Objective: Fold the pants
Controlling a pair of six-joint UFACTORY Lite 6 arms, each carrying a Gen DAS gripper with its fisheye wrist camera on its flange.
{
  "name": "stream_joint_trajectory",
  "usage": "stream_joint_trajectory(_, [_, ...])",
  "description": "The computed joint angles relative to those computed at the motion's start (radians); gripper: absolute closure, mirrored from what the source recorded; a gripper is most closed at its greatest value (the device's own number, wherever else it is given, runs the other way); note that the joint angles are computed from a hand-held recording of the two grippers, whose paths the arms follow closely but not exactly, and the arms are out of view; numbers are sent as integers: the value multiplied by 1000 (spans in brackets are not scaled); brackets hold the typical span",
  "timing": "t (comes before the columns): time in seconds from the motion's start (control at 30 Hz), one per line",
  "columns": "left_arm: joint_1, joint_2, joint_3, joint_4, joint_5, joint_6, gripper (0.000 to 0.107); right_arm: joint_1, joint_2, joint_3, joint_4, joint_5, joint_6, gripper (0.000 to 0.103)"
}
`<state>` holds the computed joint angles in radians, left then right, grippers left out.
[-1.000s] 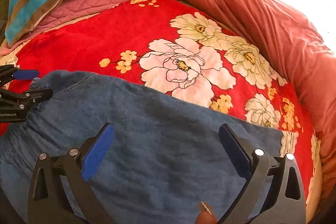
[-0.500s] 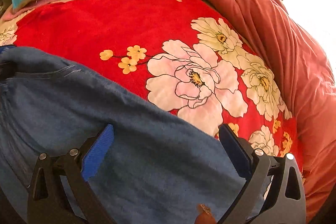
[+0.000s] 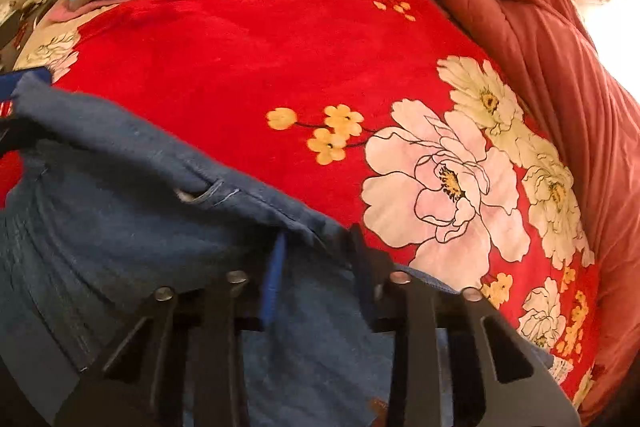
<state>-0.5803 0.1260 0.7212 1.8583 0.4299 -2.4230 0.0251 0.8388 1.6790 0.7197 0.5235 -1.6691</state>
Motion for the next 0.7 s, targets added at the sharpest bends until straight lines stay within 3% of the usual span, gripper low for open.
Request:
stream_joint_trajectory(0.13, [-3,-17,-15,-7,11,1,77,-44,-66,-80,125,39,-98,92])
stream_joint_trajectory(0.33, [-29,-48,-41,-33,30,11,77,-172,-202,-200,250,181,-147,94])
stream_joint_trajectory(0.47, [-47,-95,-80,-33,29,-13,77,-299,-364,-375,330,321,-273,94])
stream_joint_trajectory(0.7, [-172,-200,-161,-144,91,28,77,-477,-537,-570,318,490,-364,94])
